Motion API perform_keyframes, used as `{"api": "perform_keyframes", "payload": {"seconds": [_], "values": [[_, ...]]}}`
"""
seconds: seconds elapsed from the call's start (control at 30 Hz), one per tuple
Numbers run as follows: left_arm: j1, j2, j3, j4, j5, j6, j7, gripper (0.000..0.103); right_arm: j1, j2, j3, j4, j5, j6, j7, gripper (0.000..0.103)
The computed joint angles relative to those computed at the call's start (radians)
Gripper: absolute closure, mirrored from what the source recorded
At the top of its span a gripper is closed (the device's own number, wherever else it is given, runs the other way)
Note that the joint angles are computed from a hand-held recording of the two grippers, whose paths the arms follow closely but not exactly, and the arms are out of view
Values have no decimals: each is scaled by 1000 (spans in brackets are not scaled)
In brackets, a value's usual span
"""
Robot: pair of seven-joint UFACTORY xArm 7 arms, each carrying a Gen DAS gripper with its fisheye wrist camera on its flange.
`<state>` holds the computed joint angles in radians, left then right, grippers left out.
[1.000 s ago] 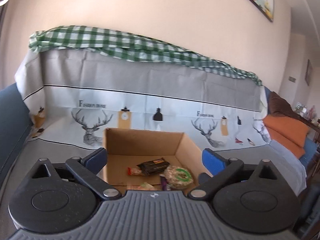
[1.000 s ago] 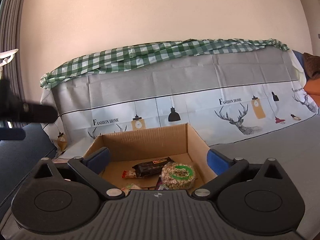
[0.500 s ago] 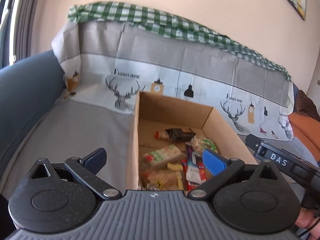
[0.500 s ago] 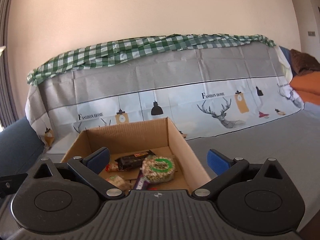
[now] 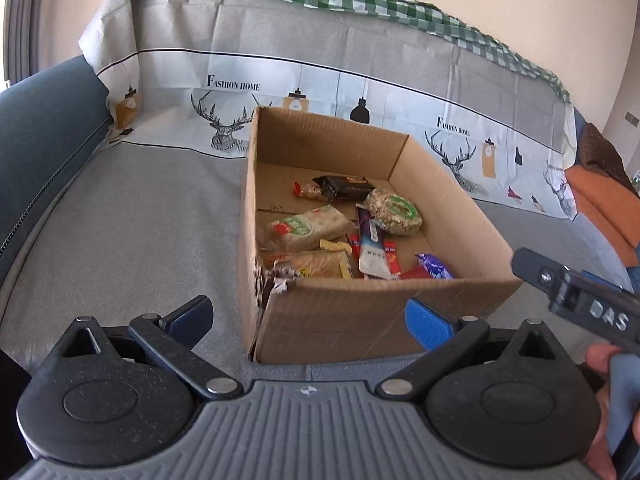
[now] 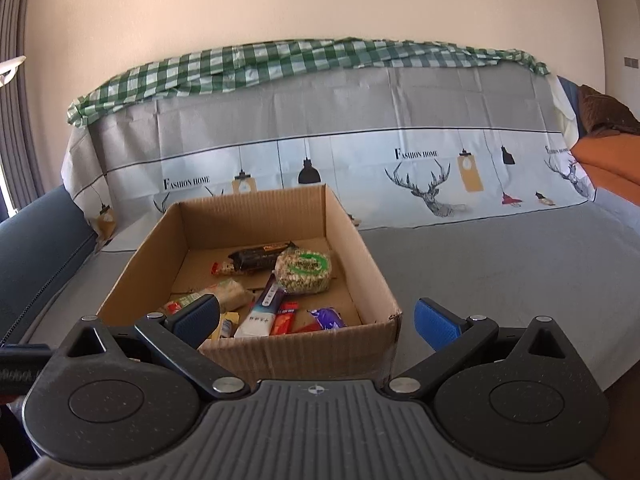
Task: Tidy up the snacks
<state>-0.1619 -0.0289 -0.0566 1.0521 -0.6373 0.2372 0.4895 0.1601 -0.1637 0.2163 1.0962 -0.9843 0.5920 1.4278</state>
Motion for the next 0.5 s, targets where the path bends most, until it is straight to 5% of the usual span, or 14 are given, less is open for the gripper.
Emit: {"api": "perform_keyframes", "payload": {"seconds": [0.23, 0.5], "values": [[-20, -28, 10, -15, -86, -24, 108, 1, 22, 50, -9, 46, 15, 11, -10, 1], [-25, -25, 14, -10, -82, -28, 94, 1, 49, 64, -25, 60, -2, 15, -42, 1]]}}
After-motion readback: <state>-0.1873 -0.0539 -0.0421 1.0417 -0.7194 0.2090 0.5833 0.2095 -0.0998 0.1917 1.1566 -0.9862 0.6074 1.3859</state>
